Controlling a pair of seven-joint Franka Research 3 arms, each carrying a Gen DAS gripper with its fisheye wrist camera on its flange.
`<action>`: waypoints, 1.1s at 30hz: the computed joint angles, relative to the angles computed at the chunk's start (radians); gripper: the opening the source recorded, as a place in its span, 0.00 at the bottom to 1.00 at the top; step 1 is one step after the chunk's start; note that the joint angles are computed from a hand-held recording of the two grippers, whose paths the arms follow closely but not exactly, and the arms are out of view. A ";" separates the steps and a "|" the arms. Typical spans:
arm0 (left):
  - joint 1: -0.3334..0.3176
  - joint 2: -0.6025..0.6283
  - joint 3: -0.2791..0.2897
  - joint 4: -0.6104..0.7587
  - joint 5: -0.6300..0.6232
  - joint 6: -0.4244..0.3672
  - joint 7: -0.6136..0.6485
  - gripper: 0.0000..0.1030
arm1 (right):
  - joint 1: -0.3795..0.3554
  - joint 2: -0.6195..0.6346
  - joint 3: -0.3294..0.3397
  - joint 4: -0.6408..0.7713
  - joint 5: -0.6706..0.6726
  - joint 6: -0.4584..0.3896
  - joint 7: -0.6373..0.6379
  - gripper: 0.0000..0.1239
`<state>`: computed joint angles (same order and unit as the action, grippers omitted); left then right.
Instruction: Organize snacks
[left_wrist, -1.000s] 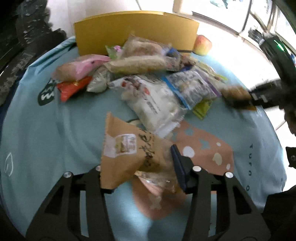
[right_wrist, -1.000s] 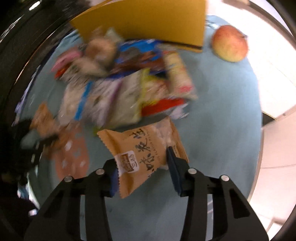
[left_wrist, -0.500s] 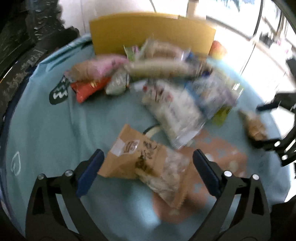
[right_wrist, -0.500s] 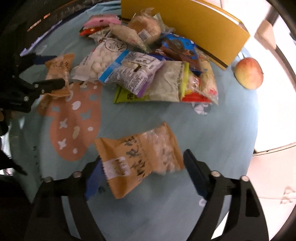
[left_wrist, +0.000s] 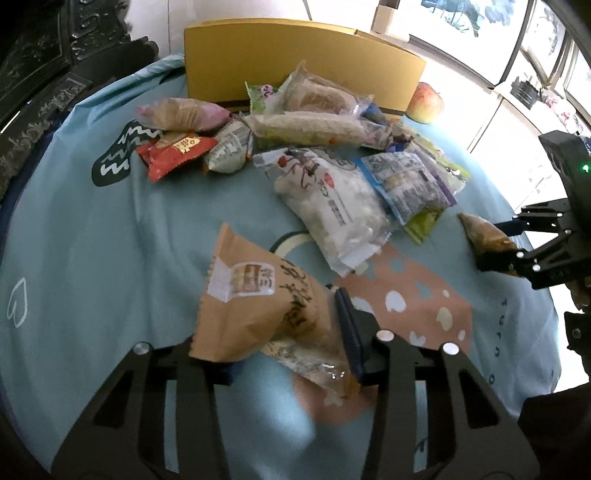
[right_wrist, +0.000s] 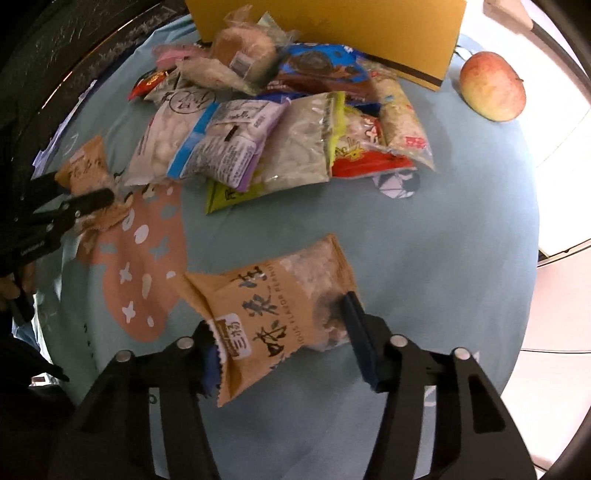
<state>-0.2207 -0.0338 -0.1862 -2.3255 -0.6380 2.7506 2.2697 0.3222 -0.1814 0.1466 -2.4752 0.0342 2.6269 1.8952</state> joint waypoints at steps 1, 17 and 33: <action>0.000 -0.011 0.000 -0.009 -0.001 -0.005 0.000 0.41 | -0.002 -0.007 0.006 -0.004 -0.013 0.002 0.015 0.41; -0.047 -0.111 0.058 -0.017 -0.148 -0.021 0.102 0.36 | -0.009 -0.161 -0.037 -0.062 0.151 0.070 -0.054 0.28; -0.014 -0.066 0.051 -0.033 -0.012 -0.080 -0.015 0.37 | 0.009 0.076 -0.011 0.095 0.091 -0.054 -0.095 0.62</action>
